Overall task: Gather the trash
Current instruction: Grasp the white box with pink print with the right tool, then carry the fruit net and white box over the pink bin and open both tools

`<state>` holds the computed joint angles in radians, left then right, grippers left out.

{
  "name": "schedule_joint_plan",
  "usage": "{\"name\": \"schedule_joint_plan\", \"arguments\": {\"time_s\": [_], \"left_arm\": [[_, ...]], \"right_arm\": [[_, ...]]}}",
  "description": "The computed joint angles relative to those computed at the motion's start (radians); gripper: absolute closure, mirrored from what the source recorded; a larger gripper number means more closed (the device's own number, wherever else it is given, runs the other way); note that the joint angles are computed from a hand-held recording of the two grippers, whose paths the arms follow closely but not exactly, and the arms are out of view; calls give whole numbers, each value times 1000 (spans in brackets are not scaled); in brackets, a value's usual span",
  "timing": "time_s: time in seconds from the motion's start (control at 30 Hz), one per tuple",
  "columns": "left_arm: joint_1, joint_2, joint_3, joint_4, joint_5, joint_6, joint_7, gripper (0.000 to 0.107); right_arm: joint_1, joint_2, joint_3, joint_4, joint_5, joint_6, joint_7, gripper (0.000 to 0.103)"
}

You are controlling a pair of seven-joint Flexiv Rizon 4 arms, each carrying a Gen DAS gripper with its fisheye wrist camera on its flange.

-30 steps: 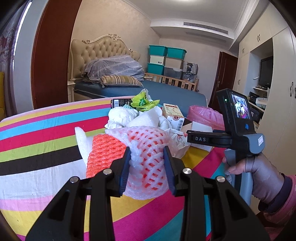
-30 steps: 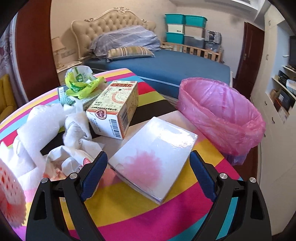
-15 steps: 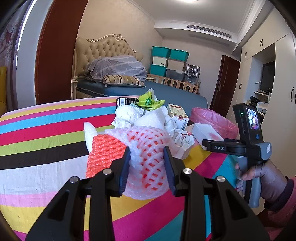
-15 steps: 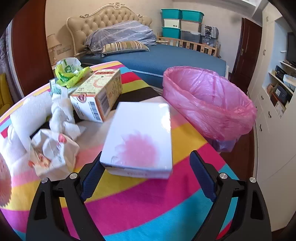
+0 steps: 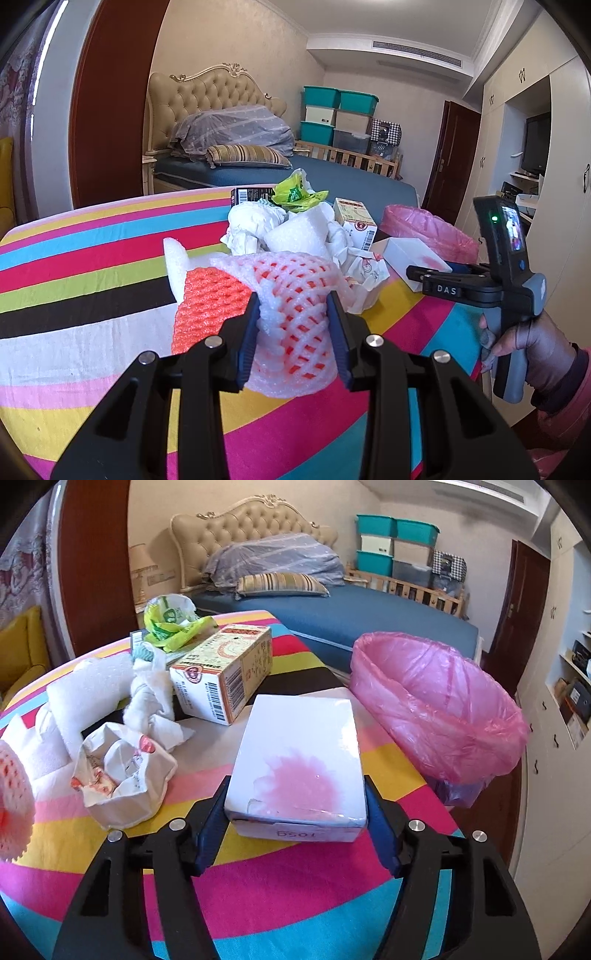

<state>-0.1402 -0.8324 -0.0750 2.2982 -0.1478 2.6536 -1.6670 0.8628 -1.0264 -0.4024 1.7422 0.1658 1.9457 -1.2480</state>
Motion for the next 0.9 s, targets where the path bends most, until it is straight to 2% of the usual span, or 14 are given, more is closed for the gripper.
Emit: {"name": "schedule_joint_plan", "arguments": {"time_s": [0.17,0.27,0.53,0.7,0.9], "left_arm": [[-18,11,3,-2,-26,-22,17,72],[-32,15,5,-9,-41,-33,31,72],[-63,38,1,-34,-59,-79,72,72],[-60,53,-19,-88,-32,-163,98,72],[-38,38,-65,-229,44,-314,116,72]], "right_arm": [[-32,17,63,40,17,139,-66,39],[-82,40,135,59,14,224,-108,39],[-209,76,283,94,-9,347,-202,39],[-286,83,338,104,-14,397,-226,39],[-347,91,340,100,-3,413,-244,39]]}}
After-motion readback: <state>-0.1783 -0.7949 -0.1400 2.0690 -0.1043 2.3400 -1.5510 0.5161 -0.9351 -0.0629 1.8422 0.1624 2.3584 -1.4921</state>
